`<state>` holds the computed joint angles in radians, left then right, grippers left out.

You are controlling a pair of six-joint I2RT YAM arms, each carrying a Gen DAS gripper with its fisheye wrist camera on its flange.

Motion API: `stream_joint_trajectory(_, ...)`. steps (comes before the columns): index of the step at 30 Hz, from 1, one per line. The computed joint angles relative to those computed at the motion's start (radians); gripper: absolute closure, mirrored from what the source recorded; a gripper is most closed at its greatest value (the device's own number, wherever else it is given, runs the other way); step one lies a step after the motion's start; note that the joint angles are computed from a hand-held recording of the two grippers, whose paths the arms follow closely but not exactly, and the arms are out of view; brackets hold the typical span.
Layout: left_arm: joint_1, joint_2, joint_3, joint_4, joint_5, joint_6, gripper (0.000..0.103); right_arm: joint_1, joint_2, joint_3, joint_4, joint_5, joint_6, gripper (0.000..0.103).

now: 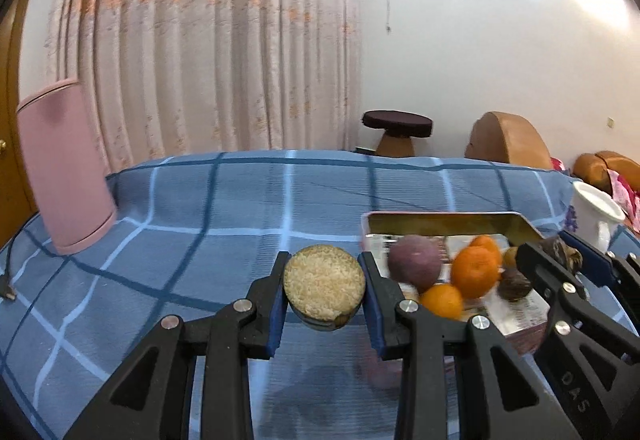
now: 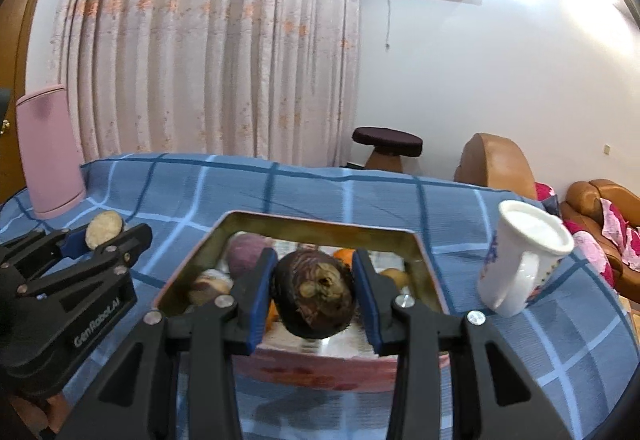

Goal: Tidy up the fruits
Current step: 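Carry the brown fruit and taro slice over the pink tin with both tools, then open both tools to release the brown fruit and taro slice into the tin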

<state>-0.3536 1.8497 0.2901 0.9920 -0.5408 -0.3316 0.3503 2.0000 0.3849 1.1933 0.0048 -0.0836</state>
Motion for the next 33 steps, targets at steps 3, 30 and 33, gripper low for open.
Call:
stream_joint_trajectory(3, -0.035, 0.022, 0.035, -0.003, -0.008, 0.001, 0.068, -0.033, 0.005, 0.008, 0.005, -0.003, -0.013, 0.062)
stream_joint_trajectory(30, 0.014, 0.159, 0.372, -0.265, 0.178, -0.023, 0.068, -0.175, 0.061, 0.304, -0.356, -0.119, 0.046, 0.062)
stream_joint_trajectory(33, 0.011, 0.161, 0.382, -0.277, 0.168, 0.003, 0.068, -0.188, 0.078, 0.345, -0.425, -0.178, 0.043, 0.061)
